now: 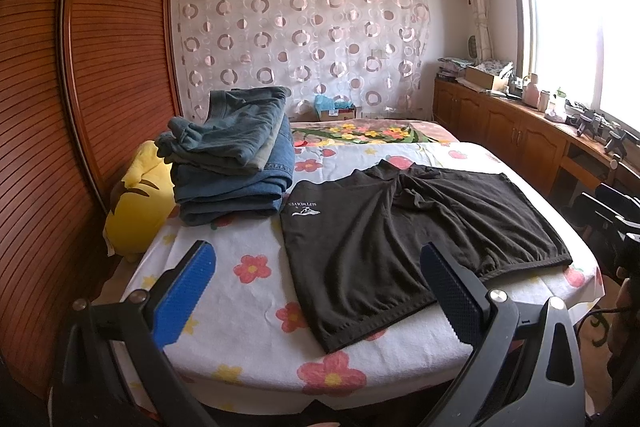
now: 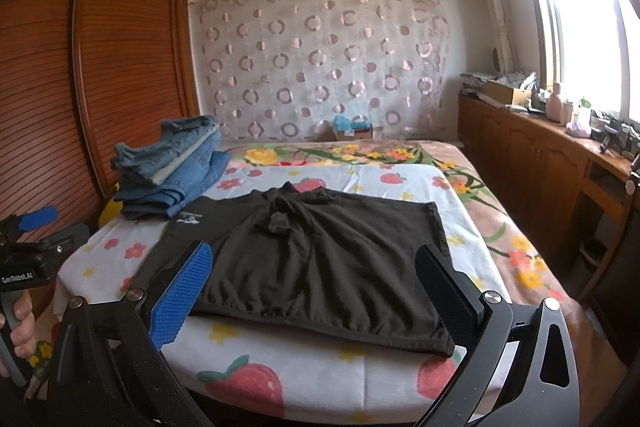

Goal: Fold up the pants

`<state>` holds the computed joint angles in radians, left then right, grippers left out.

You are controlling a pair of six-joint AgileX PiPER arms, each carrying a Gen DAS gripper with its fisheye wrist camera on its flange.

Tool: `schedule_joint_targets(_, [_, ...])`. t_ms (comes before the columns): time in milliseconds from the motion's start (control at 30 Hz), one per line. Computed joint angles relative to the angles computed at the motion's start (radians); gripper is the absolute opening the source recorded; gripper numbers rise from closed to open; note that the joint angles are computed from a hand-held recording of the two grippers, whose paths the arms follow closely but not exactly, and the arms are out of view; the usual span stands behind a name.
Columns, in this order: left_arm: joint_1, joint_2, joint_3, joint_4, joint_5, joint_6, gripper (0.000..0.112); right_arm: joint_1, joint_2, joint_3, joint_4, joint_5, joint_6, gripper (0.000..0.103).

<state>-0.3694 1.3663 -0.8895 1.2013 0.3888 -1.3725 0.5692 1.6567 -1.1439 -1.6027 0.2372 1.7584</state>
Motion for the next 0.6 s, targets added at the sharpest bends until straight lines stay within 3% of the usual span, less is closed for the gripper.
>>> schedule_joint_targets(600, [-0.010, 0.021, 0.002, 0.059, 0.001, -0.067, 0.103, -0.010, -0.017, 0.024, -0.040, -0.009, 0.039, 0.103])
